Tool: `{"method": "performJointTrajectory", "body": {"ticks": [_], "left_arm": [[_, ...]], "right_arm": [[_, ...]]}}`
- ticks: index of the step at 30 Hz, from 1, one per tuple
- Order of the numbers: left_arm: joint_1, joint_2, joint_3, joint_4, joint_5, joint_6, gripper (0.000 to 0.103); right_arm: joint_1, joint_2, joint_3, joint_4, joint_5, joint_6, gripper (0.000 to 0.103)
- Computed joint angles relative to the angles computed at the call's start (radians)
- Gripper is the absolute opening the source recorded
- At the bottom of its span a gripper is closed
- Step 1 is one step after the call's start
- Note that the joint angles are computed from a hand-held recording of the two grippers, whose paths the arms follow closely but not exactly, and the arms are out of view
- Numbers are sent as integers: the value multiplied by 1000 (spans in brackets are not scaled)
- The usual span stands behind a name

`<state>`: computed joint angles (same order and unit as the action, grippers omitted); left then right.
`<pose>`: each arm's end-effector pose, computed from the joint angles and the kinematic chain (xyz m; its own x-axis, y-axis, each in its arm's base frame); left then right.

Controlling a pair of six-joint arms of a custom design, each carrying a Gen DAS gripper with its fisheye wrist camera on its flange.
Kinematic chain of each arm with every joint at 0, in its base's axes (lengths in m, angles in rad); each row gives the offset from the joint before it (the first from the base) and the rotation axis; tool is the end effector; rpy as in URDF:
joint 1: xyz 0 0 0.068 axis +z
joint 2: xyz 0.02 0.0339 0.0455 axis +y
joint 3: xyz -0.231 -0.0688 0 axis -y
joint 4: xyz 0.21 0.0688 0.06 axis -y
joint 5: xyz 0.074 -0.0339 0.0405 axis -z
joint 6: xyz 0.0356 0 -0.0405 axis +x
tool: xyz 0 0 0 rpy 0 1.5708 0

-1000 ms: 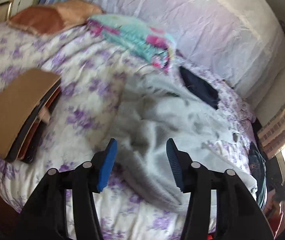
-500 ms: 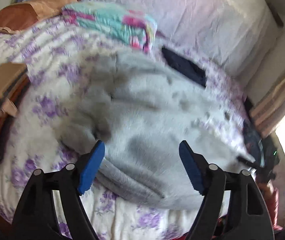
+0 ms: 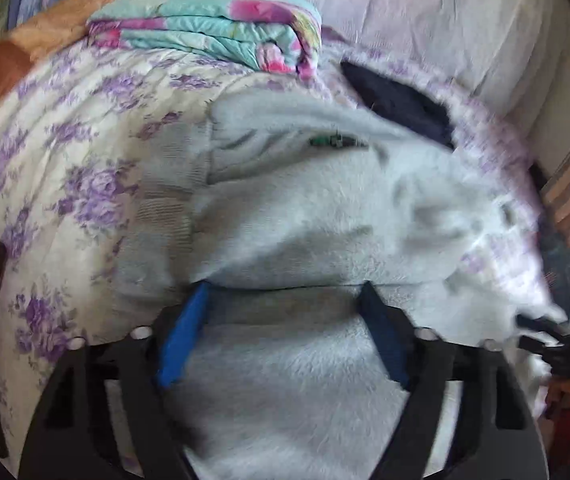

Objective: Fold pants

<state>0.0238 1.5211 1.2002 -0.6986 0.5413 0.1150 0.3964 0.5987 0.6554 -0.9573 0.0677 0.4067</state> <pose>0.2818 -0.0116 0.2459 -0.8174 0.0789 -0.5707 0.3455 0.8598 -0.3759 0.0964 0.0377 0.2297 -0.8010 0.0926 -0.5914 -0.0322 0.9799 0.1970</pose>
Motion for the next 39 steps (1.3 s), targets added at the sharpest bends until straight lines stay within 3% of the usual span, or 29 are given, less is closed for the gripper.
{"method": "performJointTrajectory", "body": {"ticks": [1,2,3,4,7,11,14,16,19,24,30,32,34,35,37,39], "left_arm": [[76,29,58,-67,106,1,71],[125,29,87,-69,110,-54,92],[147,15,85,-20,82,-113,98],[164,12,96,48,50,-159,98],[143,188,286,44,23,-178,98],[86,474,566,-62,88,-213,98],[54,615,726,-111,92,-200,98],[68,750,862,-173,232,-174,98],[86,753,812,-99,310,-175,98],[78,745,816,-118,301,-151,98],[75,744,825,-137,290,-133,98],[68,761,851,-140,288,-135,98],[70,766,855,-136,295,-139,98],[72,768,855,-133,301,-143,98],[72,775,863,-131,305,-147,98],[72,779,867,-127,309,-150,98]], "right_arm": [[-95,-24,33,-56,-10,-41,64],[-205,-30,63,-78,-51,-105,64],[-310,-7,104,-75,-109,-171,65],[-364,23,130,-54,-153,-207,66],[-357,199,240,87,-230,-244,70],[-207,549,446,254,-144,-311,71],[-157,794,652,252,-78,-397,71],[-138,941,788,246,-26,-467,71],[-150,1150,998,233,1,-550,71],[-193,1435,1334,140,-70,-621,70],[-202,1505,1354,126,-110,-777,70],[-222,1554,1417,88,-144,-773,61],[-236,1603,1476,41,-199,-762,39],[-230,1596,1447,60,-196,-765,36],[-206,1540,1339,134,-162,-786,19],[-178,1456,1218,216,-99,-766,12]]}}
